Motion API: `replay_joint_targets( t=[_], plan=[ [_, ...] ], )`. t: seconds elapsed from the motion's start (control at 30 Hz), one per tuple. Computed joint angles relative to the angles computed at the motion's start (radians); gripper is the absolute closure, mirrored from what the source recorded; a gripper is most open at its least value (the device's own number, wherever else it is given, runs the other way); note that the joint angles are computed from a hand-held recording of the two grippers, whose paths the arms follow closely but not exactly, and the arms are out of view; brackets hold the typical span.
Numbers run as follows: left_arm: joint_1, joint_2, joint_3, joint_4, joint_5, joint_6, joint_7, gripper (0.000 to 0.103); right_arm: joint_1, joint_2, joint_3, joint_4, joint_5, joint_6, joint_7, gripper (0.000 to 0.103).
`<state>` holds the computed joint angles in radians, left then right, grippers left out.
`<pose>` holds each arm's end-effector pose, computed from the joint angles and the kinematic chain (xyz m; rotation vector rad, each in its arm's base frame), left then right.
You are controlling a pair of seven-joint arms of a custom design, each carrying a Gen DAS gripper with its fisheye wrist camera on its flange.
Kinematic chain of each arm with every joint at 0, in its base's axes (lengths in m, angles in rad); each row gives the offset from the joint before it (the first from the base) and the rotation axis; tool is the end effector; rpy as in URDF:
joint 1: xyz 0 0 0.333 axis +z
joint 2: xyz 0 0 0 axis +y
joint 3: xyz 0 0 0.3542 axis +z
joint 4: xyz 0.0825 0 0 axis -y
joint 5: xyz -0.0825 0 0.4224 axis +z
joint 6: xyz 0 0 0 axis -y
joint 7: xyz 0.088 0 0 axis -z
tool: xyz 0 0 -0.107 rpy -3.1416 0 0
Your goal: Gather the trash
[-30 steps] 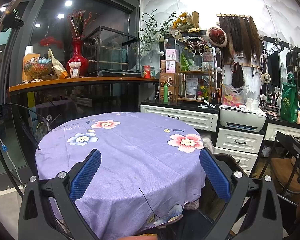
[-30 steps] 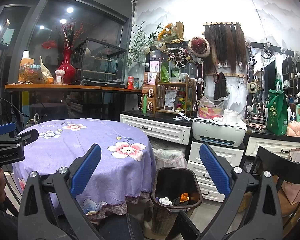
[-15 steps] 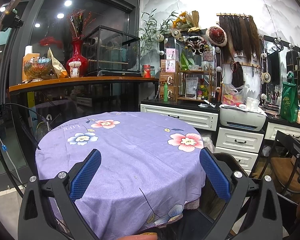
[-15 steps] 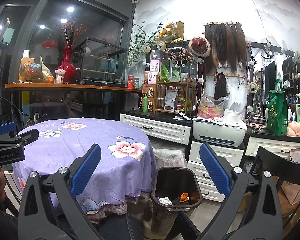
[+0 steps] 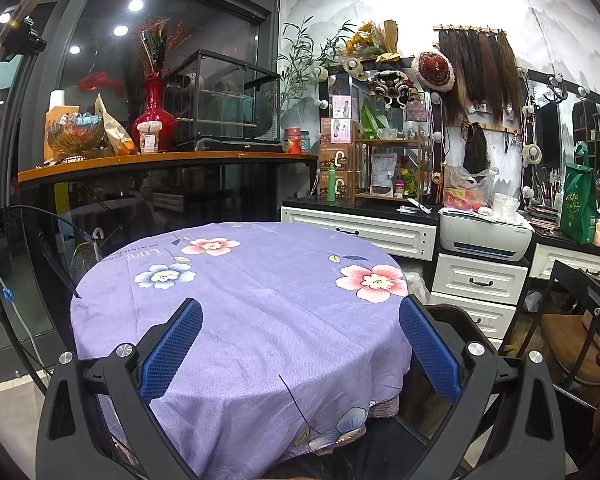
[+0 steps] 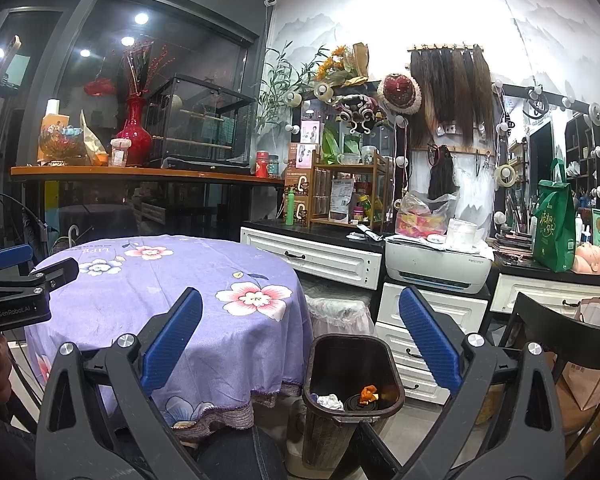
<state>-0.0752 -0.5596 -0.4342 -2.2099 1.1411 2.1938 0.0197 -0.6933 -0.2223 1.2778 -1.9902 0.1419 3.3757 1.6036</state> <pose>0.3916 -0.2403 0.6794 -1.6226 0.9232 -0.7302 0.4695 0.3793 0.6913 -1.5355 0.8432 -0.8170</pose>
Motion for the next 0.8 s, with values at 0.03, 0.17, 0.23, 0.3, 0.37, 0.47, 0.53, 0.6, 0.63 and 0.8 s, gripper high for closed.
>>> replay_joint_targets(
  t=[0.03, 0.17, 0.23, 0.3, 0.37, 0.47, 0.53, 0.6, 0.63, 0.8],
  plan=[
    [0.000, 0.001, 0.001, 0.001, 0.001, 0.001, 0.001, 0.005, 0.006, 0.000, -0.006, -0.002, 0.000, 0.001, 0.000, 0.006],
    [-0.001, 0.001, 0.002, 0.001, 0.000, 0.001, 0.003, 0.005, 0.008, 0.003, -0.007, -0.001, 0.000, 0.000, -0.003, 0.006],
    [0.000, 0.003, 0.000, 0.003, 0.001, -0.003, 0.002, 0.005, 0.016, 0.005, -0.015, -0.004, 0.002, 0.002, -0.008, 0.006],
    [-0.001, 0.002, 0.000, 0.002, 0.001, -0.003, 0.001, 0.005, 0.015, 0.006, -0.013, -0.004, 0.004, 0.001, -0.010, 0.006],
    [-0.002, 0.002, 0.001, 0.003, 0.000, -0.002, 0.003, 0.005, 0.006, 0.005, -0.004, 0.000, 0.005, -0.001, -0.010, 0.006],
    [-0.001, 0.004, 0.002, 0.005, 0.001, -0.002, 0.004, 0.005, 0.004, 0.004, -0.002, 0.000, 0.008, 0.000, -0.012, 0.006],
    [-0.002, 0.003, 0.002, 0.004, 0.000, -0.002, 0.004, 0.005, 0.015, 0.006, -0.012, -0.003, 0.006, 0.000, -0.012, 0.006],
    [-0.002, 0.004, 0.002, 0.005, 0.000, -0.001, 0.004, 0.005, 0.006, 0.006, -0.003, 0.000, 0.006, 0.000, -0.012, 0.006],
    [-0.001, 0.004, 0.002, 0.006, 0.000, -0.002, 0.005, 0.005, 0.015, 0.007, -0.012, -0.003, 0.005, 0.002, -0.013, 0.006],
    [-0.001, 0.003, 0.002, 0.005, 0.000, -0.001, 0.006, 0.005, 0.007, 0.007, -0.005, 0.000, 0.004, -0.001, -0.012, 0.006]
  ],
)
